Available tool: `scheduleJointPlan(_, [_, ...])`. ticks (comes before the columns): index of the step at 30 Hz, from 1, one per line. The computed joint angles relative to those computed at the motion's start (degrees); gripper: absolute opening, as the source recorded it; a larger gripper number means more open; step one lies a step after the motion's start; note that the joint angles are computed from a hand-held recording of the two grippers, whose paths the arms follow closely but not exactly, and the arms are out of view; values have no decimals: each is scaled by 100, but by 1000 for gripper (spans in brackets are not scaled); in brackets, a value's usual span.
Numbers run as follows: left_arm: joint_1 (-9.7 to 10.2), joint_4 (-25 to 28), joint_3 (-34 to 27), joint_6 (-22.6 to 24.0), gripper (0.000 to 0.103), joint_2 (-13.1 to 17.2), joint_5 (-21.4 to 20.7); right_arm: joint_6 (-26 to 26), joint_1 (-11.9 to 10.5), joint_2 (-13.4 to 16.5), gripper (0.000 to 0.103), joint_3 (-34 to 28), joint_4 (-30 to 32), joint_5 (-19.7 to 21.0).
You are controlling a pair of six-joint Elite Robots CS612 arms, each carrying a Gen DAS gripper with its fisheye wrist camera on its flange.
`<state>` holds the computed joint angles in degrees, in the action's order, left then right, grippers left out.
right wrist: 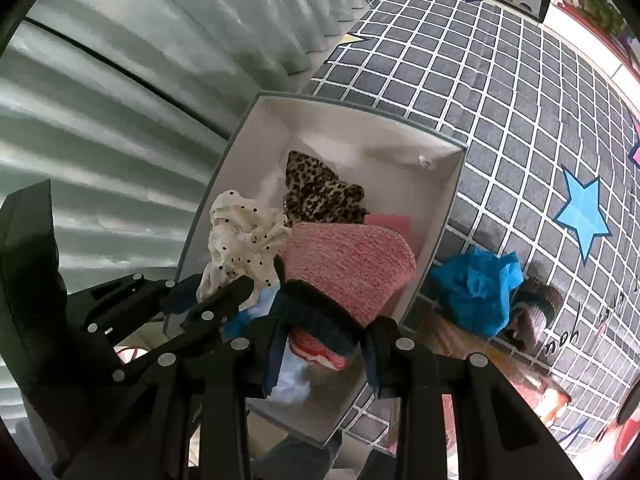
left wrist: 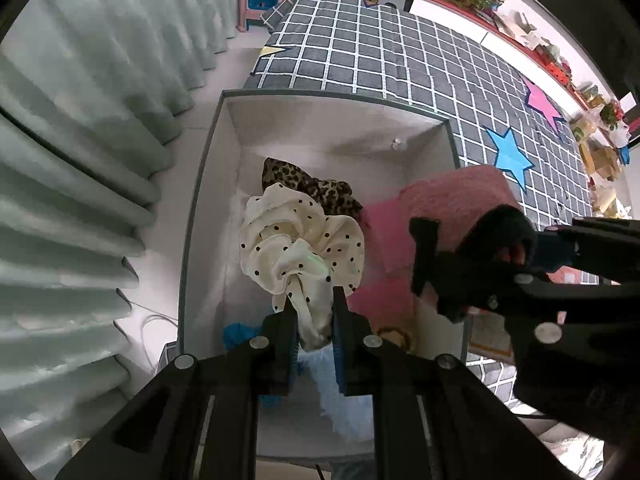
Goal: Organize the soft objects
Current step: 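Lower the scrunchie and pink knit item into the box and open both tools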
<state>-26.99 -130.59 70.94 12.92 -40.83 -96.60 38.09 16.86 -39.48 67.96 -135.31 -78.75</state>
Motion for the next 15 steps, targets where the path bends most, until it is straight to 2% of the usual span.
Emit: scheduleJointPlan(15, [-46, 206, -516, -367, 15, 344, 284, 184, -110, 210, 35, -220, 17, -48])
